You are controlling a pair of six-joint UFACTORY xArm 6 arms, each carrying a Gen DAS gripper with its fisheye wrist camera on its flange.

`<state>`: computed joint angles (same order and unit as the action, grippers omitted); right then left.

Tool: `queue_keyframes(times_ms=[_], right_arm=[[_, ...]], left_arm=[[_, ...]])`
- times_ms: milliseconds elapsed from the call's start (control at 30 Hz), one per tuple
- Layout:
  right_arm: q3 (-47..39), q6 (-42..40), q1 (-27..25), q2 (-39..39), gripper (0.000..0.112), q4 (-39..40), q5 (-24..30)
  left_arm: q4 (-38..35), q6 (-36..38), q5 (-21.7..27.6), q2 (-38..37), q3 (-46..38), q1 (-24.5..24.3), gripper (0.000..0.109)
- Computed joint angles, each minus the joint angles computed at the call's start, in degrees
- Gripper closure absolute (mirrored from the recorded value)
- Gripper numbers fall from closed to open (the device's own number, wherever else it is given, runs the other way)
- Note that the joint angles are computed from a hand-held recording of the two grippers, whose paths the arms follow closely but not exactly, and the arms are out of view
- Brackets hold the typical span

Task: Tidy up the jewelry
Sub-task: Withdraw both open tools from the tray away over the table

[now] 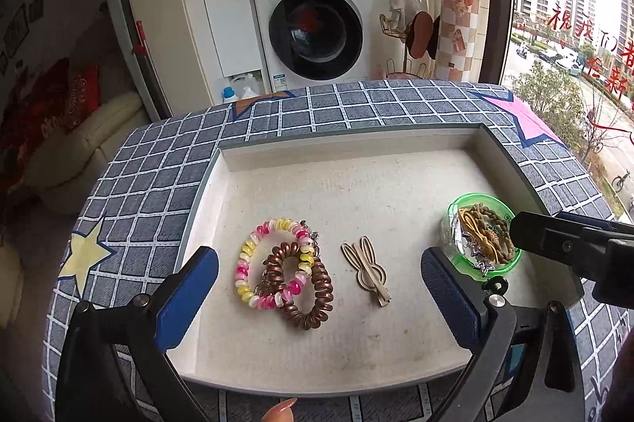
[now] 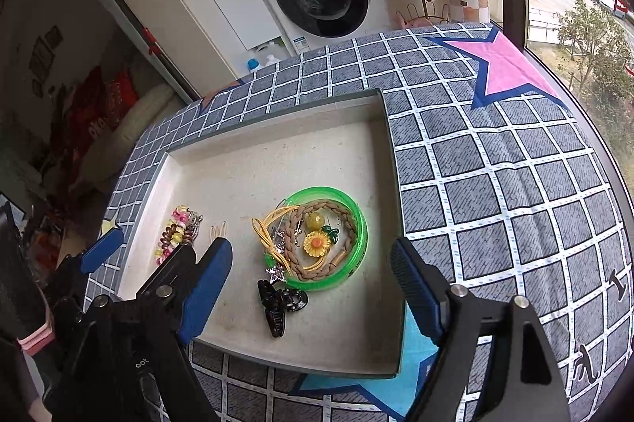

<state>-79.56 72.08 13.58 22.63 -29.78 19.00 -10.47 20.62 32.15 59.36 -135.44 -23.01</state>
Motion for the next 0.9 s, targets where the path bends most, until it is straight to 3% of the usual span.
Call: queue_keyframes(times_ms=[600,900], right_arm=[[-1.7,3.0,5.1,-1.8,0.025,-8.5,11.4],[3.0,6.2,7.9,-5.4,0.025,-8.2,12.3]], left_arm=[[-3.7,5.2,-7.0,-14.6,23.5,2.2,0.006],[-10.1,11.6,-12.7,-25.3,40.9,3.7,0.006]])
